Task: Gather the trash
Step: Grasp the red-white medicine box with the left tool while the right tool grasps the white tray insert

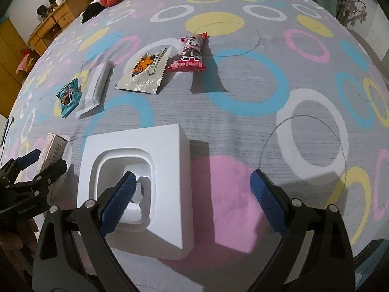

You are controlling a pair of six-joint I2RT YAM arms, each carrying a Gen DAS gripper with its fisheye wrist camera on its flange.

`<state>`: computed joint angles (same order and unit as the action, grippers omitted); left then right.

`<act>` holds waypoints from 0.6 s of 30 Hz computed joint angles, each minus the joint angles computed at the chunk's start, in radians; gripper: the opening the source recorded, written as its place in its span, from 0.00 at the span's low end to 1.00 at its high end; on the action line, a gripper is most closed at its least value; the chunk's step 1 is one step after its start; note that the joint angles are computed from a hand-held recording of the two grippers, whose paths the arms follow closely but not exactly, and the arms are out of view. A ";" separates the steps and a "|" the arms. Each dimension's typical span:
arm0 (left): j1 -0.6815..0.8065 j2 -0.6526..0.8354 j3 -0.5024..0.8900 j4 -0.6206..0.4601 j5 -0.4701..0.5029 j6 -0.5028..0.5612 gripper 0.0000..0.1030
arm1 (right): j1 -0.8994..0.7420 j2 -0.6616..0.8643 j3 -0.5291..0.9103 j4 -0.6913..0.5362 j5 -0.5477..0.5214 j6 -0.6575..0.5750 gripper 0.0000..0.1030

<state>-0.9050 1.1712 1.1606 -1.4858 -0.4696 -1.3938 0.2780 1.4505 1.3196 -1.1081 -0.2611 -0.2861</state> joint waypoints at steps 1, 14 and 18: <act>0.000 0.004 -0.001 0.002 0.003 0.004 0.92 | 0.000 0.004 0.001 0.000 0.000 0.000 0.90; 0.014 0.008 -0.022 0.022 0.017 0.013 0.92 | 0.018 0.021 0.002 0.011 0.021 -0.004 0.93; 0.016 0.006 -0.022 0.032 0.014 0.011 0.86 | 0.024 0.018 0.003 0.009 0.028 -0.006 0.87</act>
